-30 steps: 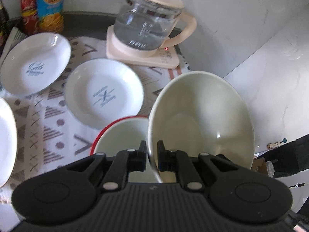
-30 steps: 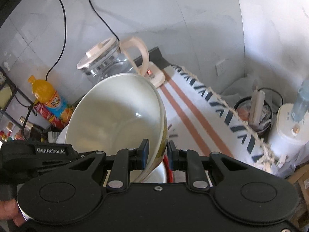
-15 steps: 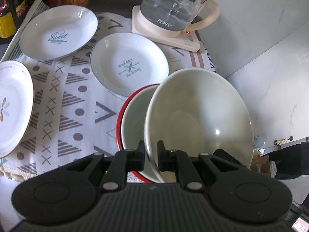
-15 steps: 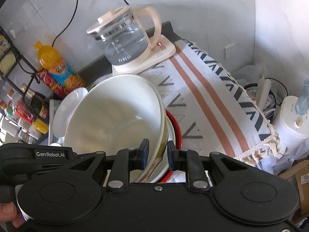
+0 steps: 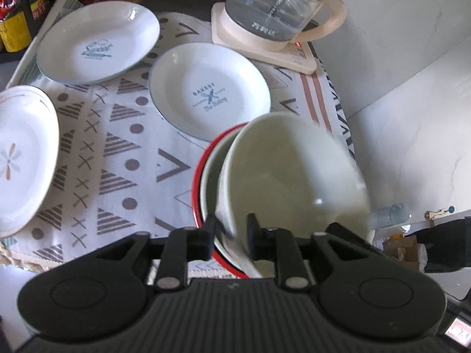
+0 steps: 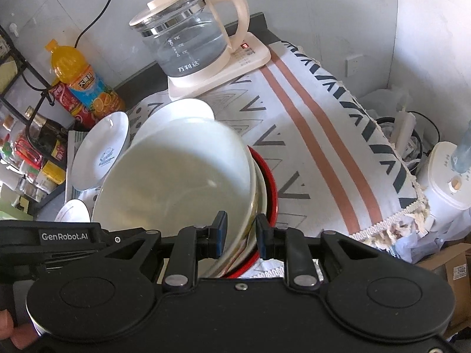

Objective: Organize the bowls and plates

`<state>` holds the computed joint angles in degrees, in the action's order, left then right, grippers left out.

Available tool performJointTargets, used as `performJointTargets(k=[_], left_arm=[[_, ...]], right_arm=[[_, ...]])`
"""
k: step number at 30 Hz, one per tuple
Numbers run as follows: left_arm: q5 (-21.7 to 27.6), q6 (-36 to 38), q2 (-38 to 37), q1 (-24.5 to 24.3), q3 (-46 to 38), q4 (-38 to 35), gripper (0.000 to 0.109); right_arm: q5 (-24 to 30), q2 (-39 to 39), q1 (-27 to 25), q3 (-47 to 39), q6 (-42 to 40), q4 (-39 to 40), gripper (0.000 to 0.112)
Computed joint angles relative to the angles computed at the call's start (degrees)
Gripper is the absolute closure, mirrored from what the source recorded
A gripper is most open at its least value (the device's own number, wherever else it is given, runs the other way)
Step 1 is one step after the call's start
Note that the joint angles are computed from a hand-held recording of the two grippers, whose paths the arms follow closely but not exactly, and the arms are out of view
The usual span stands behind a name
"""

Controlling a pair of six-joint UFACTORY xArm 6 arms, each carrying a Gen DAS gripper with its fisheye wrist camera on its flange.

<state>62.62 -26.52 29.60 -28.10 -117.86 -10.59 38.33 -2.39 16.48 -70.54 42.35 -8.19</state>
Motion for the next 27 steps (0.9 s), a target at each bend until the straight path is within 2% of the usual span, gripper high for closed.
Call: performJointTargets(k=[2,6,8,12,16,19,23,27], left_arm=[[-0.6,-0.6,-0.2,0.2,-0.1,0.3,0.078],[0.8,-0.9,0.7,0.3,-3.1,2.3,0.076],[0.8,-1.3,0.3,0.5,-2.9,2.4,0.075],[0.2,-0.9,-1.3,1.1,-1.0,2.4,0.072],[-1.5,-0.9,-4.1,1.6,2.7,2.5,0.07],[-3.0,-1.1,-6.8,1.9,6.0,3.3,0.061],[-5.8,-1.9,-11.3,2.0,11.6,5.6,0.049],[-6.9,-3.3,-15.4,2.3,16.2,8.6,0.041]], right_arm=[[3.6,0.7,0.0,-2.4,0.2,-0.1,0.085],[5.9,-0.9,-0.2,-3.3,-1.8,1.1,0.081],[3.7,-2.5,-0.4,-1.8,-3.6,3.3,0.08],[2.1,-4.2,-0.8,-0.5,-1.1,5.2,0.08],[1.5,-5.1,-0.1,-0.4,0.9,3.4,0.079],[0.1,-5.8,0.6,0.3,1.7,3.2,0.071],[-0.7,-5.5,2.1,-0.4,-0.4,2.5,0.07],[-2.5,-5.1,3.6,-0.5,-2.1,2.8,0.054]])
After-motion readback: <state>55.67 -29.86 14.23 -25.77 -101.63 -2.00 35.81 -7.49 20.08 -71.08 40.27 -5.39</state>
